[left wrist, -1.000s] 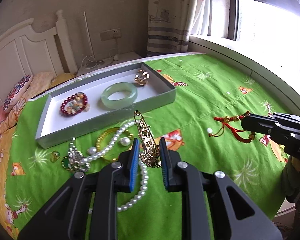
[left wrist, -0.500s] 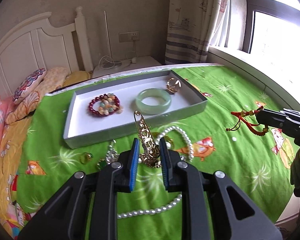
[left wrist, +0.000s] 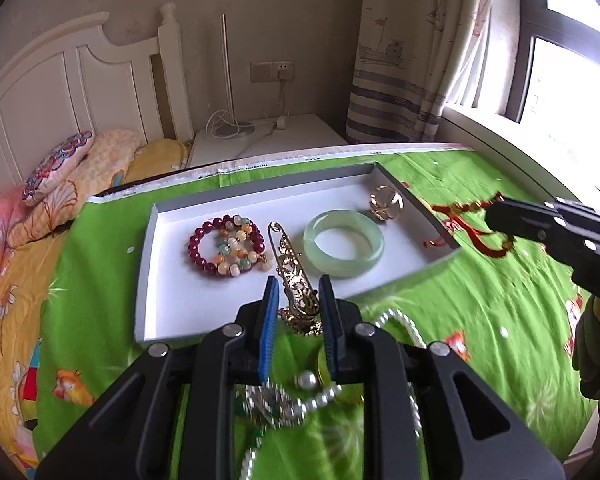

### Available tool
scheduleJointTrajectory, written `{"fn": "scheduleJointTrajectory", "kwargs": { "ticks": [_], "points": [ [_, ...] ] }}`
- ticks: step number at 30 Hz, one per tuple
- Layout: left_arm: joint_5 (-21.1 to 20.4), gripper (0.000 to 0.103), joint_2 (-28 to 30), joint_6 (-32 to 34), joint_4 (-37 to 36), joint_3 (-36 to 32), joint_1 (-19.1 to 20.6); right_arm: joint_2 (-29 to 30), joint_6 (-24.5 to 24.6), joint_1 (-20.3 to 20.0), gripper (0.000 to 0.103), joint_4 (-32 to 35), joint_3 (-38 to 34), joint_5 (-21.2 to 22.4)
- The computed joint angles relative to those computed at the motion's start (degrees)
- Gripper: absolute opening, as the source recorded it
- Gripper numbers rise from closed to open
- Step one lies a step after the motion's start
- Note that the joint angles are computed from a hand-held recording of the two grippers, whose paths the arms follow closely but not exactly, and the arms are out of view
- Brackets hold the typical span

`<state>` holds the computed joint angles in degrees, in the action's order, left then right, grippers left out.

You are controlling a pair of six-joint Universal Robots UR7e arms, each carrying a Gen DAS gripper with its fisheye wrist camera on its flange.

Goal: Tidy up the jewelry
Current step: 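Carry both pieces into the grey box and open both tools to release, then grasp the pearl necklace with the right tool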

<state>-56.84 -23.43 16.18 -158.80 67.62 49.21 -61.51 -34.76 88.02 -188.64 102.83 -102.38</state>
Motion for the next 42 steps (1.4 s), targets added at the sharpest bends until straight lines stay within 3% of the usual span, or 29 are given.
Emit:
{"fn": "scheduleJointTrajectory", "kwargs": {
  "ticks": [9, 14, 21, 22, 23, 24, 25, 26, 30, 35, 38, 42],
  "points": [
    [0.4, 0.02, 6.8, 0.9, 6.7, -12.1, 1.4, 7.4, 0.0, 0.3, 0.01, 6.0, -13.1, -1.7],
    [0.1, 0.02, 9.7, 1.1, 9.3, -17.9, 1.7, 11.2, 2.5, -0.1, 0.01, 10.2, -19.6, -2.5],
    [1.3, 0.02, 14.2, -0.7, 13.0, -26.4, 1.7, 13.8, 5.2, -0.3, 0.013, 12.1, -23.7, -3.2],
    [1.7, 0.029, 14.7, -1.5, 13.1, -27.4, 1.8, 13.6, 5.8, -0.4, 0.014, 12.8, -23.5, -3.0],
    [1.8, 0.052, 14.9, -2.6, 13.3, -27.9, 1.8, 13.1, 6.6, -0.5, 0.026, 13.0, -22.9, -3.0],
    [1.7, 0.065, 14.6, -3.3, 12.3, -27.5, 1.8, 12.5, 7.0, -0.7, 0.046, 12.4, -22.0, -2.8],
    [1.6, 0.076, 13.9, -3.6, 9.5, -26.0, 1.8, 11.8, 6.9, -0.9, 0.056, 11.2, -20.7, -2.0],
    [1.8, 0.079, 13.2, -3.5, 6.8, -24.5, 1.8, 10.7, 6.9, -1.3, 0.061, 9.6, -18.9, -0.3],
    [4.0, 0.08, 10.0, -3.1, 1.9, -19.0, 1.6, 7.3, 5.7, -1.6, 0.061, 7.0, -13.6, -0.6],
    [8.2, 0.1, 4.0, -5.5, -7.6, -7.8, 1.6, 0.9, 6.1, -3.0, 0.062, 3.6, -3.5, 2.1],
    [7.9, 0.1, -0.6, -10.8, -5.4, -1.3, 2.3, -2.6, 7.3, -4.3, 0.065, 1.8, 3.0, 3.9],
    [9.5, 0.1, -4.6, -12.9, -5.8, 6.7, 2.2, -3.7, 7.3, -4.5, 0.065, -0.7, 7.7, 1.6]
  ]
}}
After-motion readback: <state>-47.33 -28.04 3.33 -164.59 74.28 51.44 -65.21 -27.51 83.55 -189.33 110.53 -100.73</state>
